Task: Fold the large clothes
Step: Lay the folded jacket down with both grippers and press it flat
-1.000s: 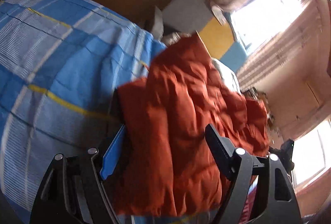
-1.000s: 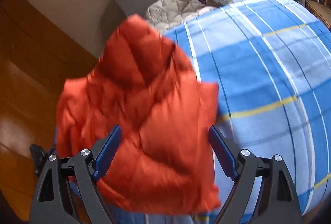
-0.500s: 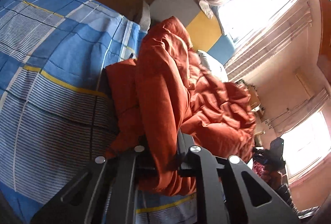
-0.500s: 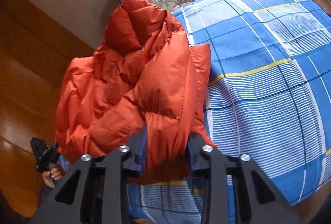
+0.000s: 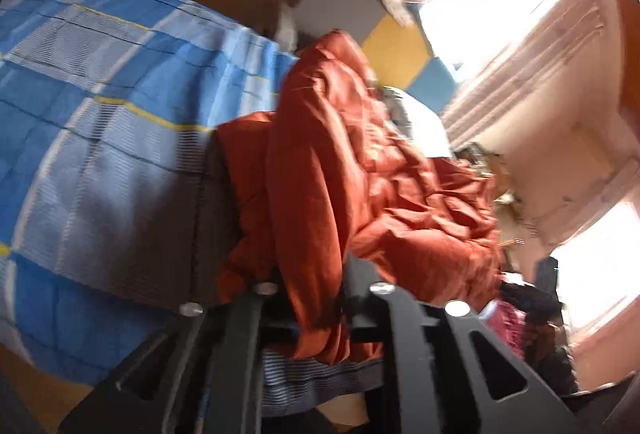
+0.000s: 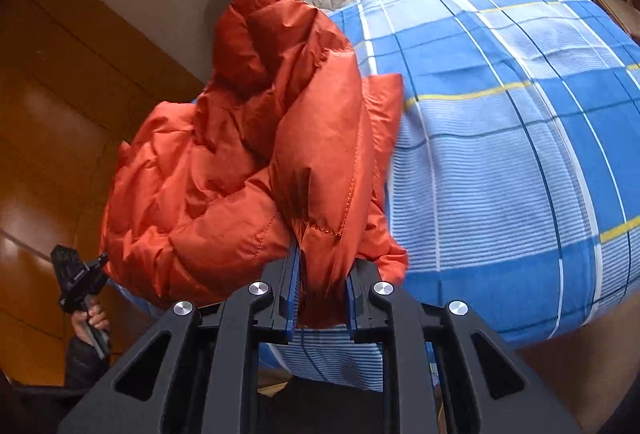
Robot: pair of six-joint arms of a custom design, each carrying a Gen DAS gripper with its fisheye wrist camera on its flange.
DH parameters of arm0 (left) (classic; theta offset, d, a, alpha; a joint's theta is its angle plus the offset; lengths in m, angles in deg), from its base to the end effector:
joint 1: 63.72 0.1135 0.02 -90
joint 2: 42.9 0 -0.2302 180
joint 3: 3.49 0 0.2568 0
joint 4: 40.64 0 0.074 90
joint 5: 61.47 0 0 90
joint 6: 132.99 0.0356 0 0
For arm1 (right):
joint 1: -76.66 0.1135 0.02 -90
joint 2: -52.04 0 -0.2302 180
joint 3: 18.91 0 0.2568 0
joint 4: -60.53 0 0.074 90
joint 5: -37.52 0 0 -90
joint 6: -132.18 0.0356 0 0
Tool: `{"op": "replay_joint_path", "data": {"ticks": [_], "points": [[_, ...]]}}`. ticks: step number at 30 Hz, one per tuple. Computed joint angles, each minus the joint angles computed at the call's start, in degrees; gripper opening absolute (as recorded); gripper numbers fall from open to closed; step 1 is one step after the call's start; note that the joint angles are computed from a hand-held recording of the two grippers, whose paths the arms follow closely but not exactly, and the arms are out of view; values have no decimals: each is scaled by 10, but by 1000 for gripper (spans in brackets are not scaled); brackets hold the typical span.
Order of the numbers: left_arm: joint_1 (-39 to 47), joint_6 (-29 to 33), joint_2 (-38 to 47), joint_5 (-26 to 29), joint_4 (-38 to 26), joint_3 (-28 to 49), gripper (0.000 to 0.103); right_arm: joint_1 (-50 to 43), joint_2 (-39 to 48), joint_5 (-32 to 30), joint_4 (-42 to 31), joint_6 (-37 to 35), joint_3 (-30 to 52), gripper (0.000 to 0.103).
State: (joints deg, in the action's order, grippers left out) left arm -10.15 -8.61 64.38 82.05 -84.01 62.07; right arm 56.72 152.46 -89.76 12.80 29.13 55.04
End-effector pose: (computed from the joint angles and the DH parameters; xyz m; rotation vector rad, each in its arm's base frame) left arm 0.1942 0.2149 0.0676 -0.3375 2.2980 -0.7735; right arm 0.3076 -0.0886 0.1270 0.0348 2.6056 0.7393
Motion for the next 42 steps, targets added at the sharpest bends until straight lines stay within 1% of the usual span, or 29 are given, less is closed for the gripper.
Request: {"op": "replay_joint_path", "data": {"ticks": [1,2,3,4,5,7,9,11,12,14,17,18,20,21,22,23,25,26,27,28,29,30,33,34,37,39,42], "points": [[2,-9,-8,-2,9,-5,35,0,-2,3,4,4,-2,23],[6,-30,-25,-5,36,-19,42,2,-4,10,10,12,-2,34],[8,-46,-42,-12,56,-30,57,5,-5,19,18,20,1,39],[13,-66,-62,-10,75,-41,60,4,-19,27,29,24,-8,47],[15,-75,-81,-5,82,-46,60,2,-42,35,42,30,-22,53],[7,-78,-123,-7,98,-64,58,12,-84,67,73,44,-40,54],[-18,-70,-156,3,88,-68,58,36,-112,89,88,48,-46,54],[-54,-77,-176,2,93,-71,58,73,-127,105,100,50,-42,54],[-89,-82,-183,-2,95,-68,58,97,-125,108,107,52,-34,54],[-131,-98,-186,-19,107,-64,58,145,-99,120,116,55,-5,54],[-213,-126,-157,-74,132,-38,58,222,-49,155,123,70,44,52],[-239,-128,-130,-90,126,-15,58,244,-23,168,122,74,68,51],[-274,-148,-90,-128,139,15,58,277,28,197,114,81,117,45],[-286,-152,-71,-138,134,32,58,287,50,209,111,84,139,45],[-296,-156,-57,-149,138,42,55,296,72,219,107,87,160,45],[-305,-156,-42,-162,142,52,49,301,88,225,103,88,176,45],[-320,-151,-19,-174,134,70,19,313,131,247,83,83,220,30],[-324,-148,-19,-178,136,68,12,315,144,249,78,80,230,22],[-333,-150,-24,-190,154,58,5,319,152,256,71,77,239,18],[-333,-151,-28,-191,164,51,2,324,160,267,67,72,246,10],[-334,-155,-32,-190,169,49,1,328,162,275,66,62,247,2],[-332,-157,-41,-187,177,41,1,330,158,279,71,58,242,1],[-316,-183,-85,-168,216,4,1,334,121,287,97,51,208,1],[-317,-197,-89,-168,236,-1,1,333,102,284,110,55,192,1],[-296,-225,-135,-144,275,-32,1,329,63,276,136,69,171,1],[-297,-238,-145,-151,296,-31,1,329,54,282,152,76,171,1],[-304,-253,-113,-170,297,11,1,331,71,302,169,89,194,1]]}}
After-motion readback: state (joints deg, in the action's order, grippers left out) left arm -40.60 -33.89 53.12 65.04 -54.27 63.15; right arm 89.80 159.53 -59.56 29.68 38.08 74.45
